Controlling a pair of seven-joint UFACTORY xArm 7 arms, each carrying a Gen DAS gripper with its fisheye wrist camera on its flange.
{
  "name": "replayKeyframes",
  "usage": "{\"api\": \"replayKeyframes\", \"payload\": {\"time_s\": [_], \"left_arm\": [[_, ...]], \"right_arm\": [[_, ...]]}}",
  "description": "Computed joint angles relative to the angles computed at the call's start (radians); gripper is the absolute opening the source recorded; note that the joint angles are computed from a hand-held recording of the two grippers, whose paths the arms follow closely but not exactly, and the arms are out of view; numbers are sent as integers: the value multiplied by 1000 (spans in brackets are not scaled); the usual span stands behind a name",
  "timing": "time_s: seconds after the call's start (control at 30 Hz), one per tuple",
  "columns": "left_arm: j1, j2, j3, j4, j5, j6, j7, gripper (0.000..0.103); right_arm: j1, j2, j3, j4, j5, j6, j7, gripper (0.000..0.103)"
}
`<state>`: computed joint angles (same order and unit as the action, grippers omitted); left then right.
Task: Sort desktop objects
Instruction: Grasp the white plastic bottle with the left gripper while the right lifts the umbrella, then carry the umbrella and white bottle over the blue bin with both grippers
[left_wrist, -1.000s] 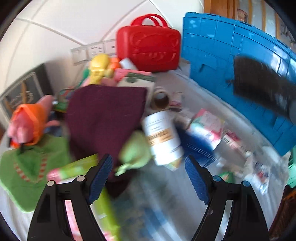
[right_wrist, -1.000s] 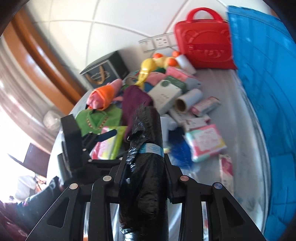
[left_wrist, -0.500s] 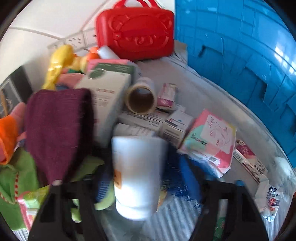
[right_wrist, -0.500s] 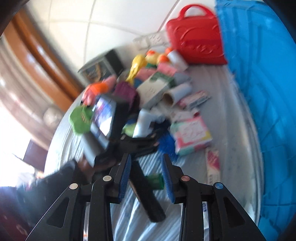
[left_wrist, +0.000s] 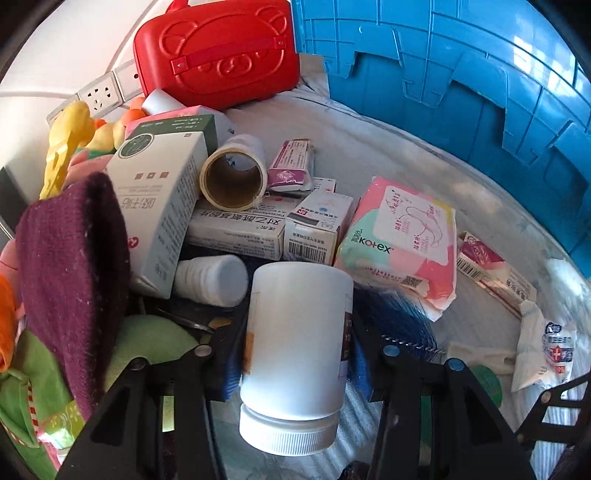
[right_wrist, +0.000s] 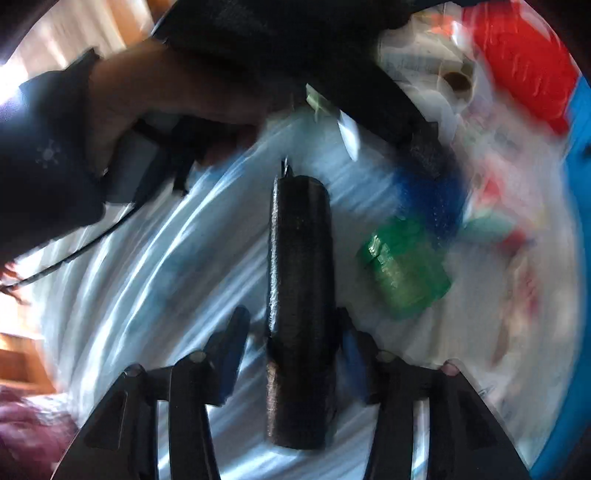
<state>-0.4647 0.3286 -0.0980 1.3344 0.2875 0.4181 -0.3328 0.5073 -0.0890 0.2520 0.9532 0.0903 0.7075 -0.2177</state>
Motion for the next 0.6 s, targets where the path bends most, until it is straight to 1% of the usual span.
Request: {"api": "replayKeyframes", "payload": {"time_s": [0.03,0.07,0.1,0.13,0.23,0.33,0.4,0.47,0.53,0.6], "left_arm": [[7,-14,-4,-20,-10,-15,3,46],[12,-29,-6,-41,-19,-31,0,46],[17,-37,-10,-53,-29,-40,0,46],[21,-56,-13,-76,-38,-52,-1,46],[31,-108,-23,-125,-52,-70,6,46],[44,-178,-38,-181,-68,-94,22,46],[45,-222,-42,-203,-51,-99,10,46],[47,-271,-40,-224,-6,-109,-44,46],[61,-322,-50,-233,18,-115,-67,46],[77,-369,-67,-221,50,-98,-76,46]], "right_arm": [[31,15,-37,14,28,21,22,34],[51,7,-70,4,99,22,3,34],[30,-15,-68,-22,176,14,-11,34],[-12,-33,-36,-37,212,15,-16,34],[-17,-104,-70,-94,358,11,-42,34],[-14,-161,-95,-135,465,-5,-62,34],[-10,-201,-105,-154,515,-33,-67,34],[-6,-233,-110,-158,535,-55,-69,34],[-6,-254,-125,-139,542,-73,-79,34],[-1,-284,-129,-131,551,-111,-82,34]]}}
